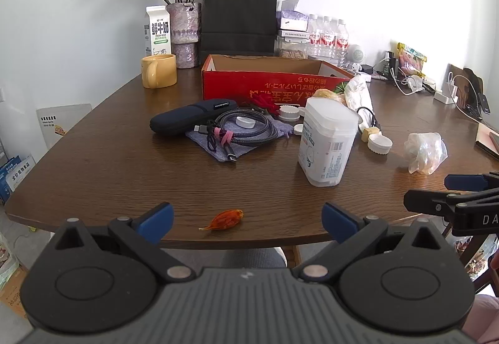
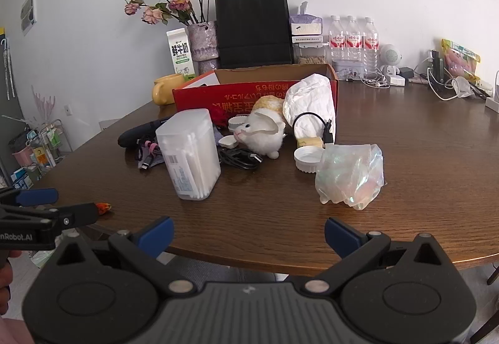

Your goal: Organize objects

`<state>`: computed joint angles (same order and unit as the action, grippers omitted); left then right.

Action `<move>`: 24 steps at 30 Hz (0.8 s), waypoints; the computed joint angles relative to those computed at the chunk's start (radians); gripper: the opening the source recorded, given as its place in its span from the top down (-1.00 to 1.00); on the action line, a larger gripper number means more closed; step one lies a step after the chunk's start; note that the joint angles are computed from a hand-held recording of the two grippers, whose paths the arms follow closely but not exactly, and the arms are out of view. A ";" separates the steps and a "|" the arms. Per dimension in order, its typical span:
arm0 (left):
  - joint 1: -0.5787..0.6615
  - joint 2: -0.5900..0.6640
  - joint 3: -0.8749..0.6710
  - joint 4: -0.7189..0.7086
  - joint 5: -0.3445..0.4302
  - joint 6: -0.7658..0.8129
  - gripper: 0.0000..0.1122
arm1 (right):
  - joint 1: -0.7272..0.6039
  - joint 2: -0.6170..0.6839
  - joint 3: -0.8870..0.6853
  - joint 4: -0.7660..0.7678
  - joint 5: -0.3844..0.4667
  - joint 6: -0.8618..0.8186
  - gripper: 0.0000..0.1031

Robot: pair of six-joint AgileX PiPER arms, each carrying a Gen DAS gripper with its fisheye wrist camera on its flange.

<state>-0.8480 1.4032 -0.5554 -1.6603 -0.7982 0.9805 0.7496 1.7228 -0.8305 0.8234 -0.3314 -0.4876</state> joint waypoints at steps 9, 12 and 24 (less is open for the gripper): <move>-0.002 0.003 -0.001 0.001 -0.001 -0.002 -0.84 | 0.001 0.000 -0.001 0.003 0.001 -0.002 -1.00; -0.002 0.002 -0.002 -0.001 -0.001 0.000 -0.84 | 0.001 0.000 0.000 0.003 0.001 -0.002 -1.00; -0.008 0.009 -0.001 0.006 -0.005 -0.012 -0.84 | 0.001 -0.001 -0.001 0.008 0.002 -0.007 -1.00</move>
